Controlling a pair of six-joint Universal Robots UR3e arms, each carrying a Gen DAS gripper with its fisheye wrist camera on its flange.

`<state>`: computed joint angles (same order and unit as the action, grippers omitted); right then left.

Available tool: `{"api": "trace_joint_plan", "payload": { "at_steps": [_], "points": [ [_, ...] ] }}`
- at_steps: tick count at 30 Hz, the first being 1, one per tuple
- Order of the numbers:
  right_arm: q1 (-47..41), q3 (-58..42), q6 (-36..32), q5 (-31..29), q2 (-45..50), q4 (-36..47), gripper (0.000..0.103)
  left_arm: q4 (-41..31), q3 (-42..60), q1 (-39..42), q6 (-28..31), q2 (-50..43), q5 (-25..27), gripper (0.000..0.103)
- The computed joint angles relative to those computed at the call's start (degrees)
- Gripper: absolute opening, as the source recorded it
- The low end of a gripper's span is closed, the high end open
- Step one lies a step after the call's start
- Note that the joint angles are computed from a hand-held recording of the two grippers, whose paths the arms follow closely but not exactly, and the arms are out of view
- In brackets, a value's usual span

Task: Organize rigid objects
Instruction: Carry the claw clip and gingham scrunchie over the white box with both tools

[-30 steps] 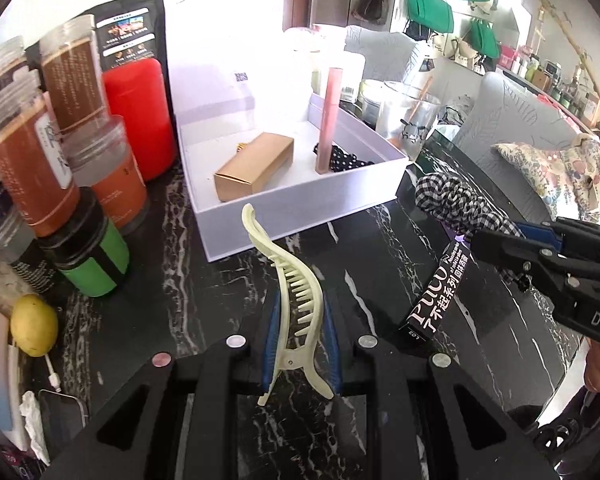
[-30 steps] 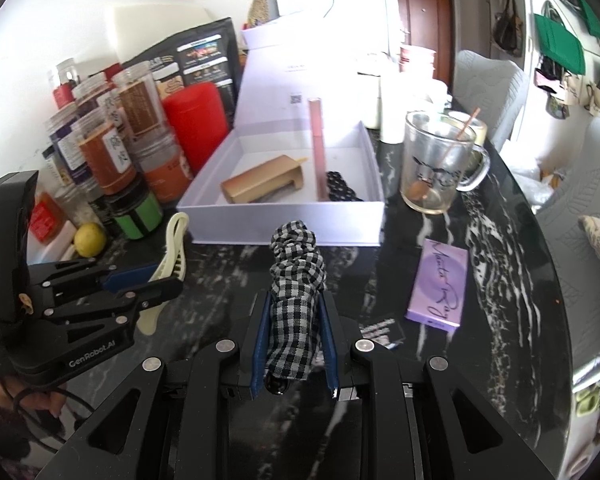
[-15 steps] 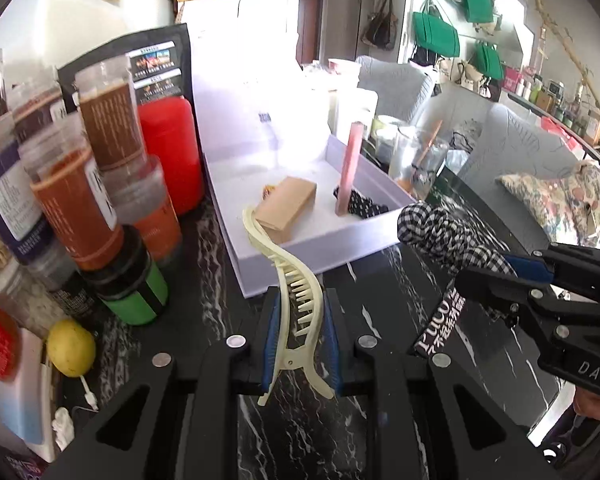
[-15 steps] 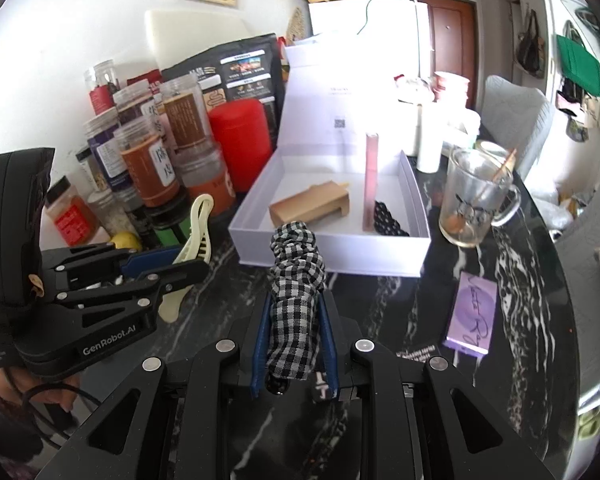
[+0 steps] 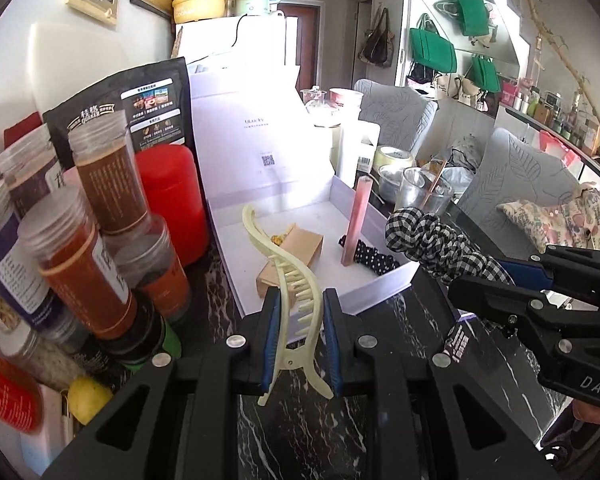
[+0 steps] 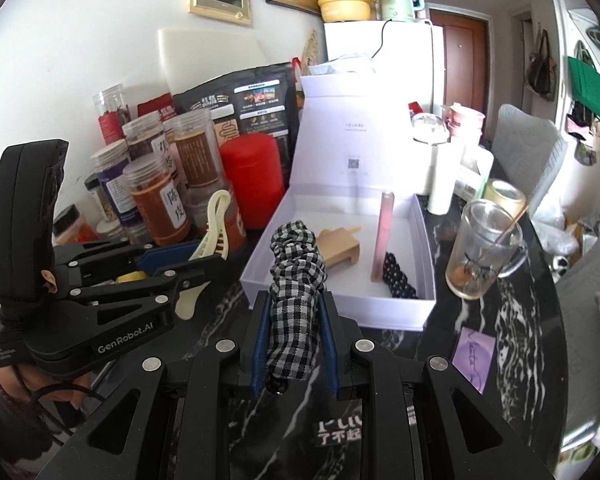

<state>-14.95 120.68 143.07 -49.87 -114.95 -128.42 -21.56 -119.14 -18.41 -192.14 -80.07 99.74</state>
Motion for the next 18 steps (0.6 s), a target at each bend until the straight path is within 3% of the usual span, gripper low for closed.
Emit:
{"api": "trace_joint_plan", "payload": {
  "at_steps": [18],
  "points": [
    [2.8, -17.6, 5.7, 0.6, 18.6, -6.8, 0.023, -2.6, 18.4, 4.2, 3.1, -12.3, -2.4, 0.021]
  ]
}}
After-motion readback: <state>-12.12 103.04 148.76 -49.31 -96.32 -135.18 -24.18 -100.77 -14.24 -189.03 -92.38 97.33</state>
